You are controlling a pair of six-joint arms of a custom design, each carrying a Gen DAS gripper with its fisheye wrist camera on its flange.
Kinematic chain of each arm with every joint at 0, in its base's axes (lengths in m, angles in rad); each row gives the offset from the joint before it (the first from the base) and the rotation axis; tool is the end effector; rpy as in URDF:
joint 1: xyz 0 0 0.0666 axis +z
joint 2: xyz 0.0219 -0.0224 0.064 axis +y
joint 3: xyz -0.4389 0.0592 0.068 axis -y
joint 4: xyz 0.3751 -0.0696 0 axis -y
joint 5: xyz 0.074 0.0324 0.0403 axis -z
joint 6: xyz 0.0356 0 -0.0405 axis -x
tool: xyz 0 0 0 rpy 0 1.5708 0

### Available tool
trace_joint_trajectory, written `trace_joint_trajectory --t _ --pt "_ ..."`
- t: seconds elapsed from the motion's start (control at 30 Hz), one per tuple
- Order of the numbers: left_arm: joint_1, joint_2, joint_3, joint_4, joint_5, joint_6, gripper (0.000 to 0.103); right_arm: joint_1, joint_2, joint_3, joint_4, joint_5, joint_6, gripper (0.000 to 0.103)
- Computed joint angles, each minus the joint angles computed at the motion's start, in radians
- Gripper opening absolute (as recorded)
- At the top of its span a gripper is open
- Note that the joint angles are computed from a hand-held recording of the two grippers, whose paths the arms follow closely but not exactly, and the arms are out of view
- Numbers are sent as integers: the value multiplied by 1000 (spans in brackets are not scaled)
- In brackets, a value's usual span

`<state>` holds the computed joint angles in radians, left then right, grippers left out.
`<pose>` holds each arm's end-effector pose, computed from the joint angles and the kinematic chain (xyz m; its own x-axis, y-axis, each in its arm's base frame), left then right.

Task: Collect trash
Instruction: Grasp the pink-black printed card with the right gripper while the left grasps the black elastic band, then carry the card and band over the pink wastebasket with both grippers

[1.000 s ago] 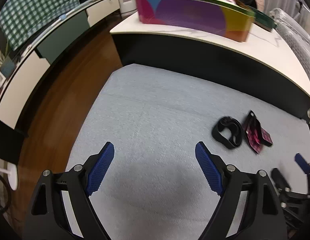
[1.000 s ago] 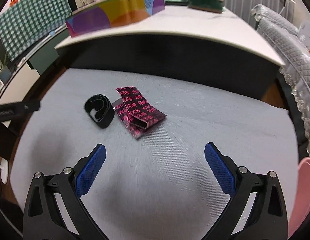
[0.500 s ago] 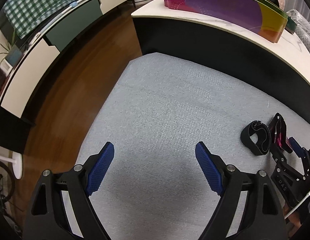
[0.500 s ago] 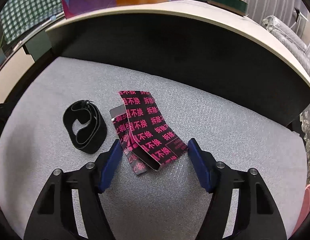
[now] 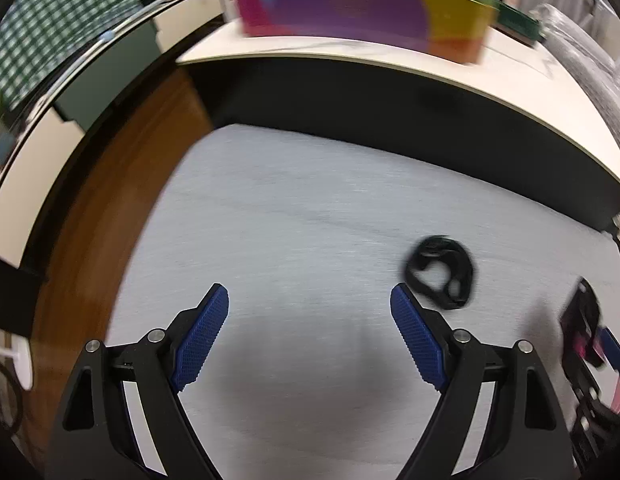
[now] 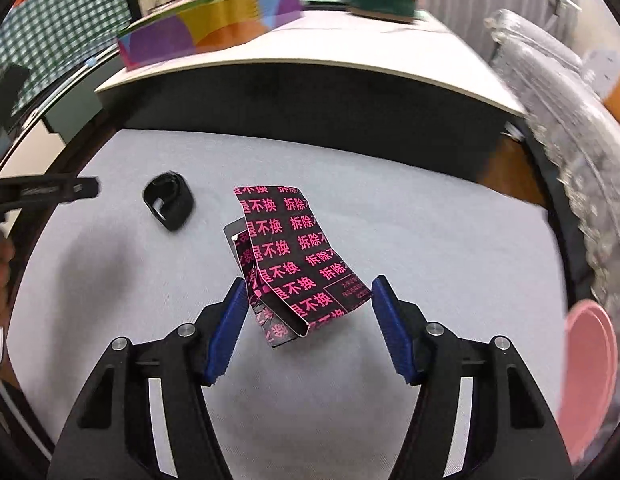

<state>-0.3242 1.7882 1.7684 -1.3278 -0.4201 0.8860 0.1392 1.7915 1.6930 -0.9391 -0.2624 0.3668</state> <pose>0.5556 -0.1718 0.4332 -0.7437 -0.4961 -0.4481 -0.5861 0.8062 0.0801 0.6054 0.0937 0.4136 -0.7012 -0.4480 -0.5546 -0.5528 0.8329 0.0262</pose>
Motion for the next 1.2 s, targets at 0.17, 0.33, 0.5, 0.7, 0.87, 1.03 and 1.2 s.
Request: trace_joint_trajectory --t 0.17,0.33,0.5,0.7,0.87,1.03,1.2 --pt "-28 91 93 20 15 -87 81 -102 -43 -16 -30 11 -5 63" --pt "-23 177 167 19 63 -145 81 -180 -35 -6 -41 0 -65 63" --pt "-10 212 196 13 82 -106 48 -203 -2 22 -57 -17 -82 63" --pt "-38 178 179 54 56 -127 10 -202 -11 20 -47 -45 -57 63" --pt "-110 131 182 72 -12 -178 10 -205 -43 3 -51 -77 -45 63" --pt "-203 70 179 72 -36 -196 10 -222 -109 -23 -71 -133 -38 63" --pt "-272 11 128 97 -47 -205 10 -250 -189 -63 -84 -192 -14 63"
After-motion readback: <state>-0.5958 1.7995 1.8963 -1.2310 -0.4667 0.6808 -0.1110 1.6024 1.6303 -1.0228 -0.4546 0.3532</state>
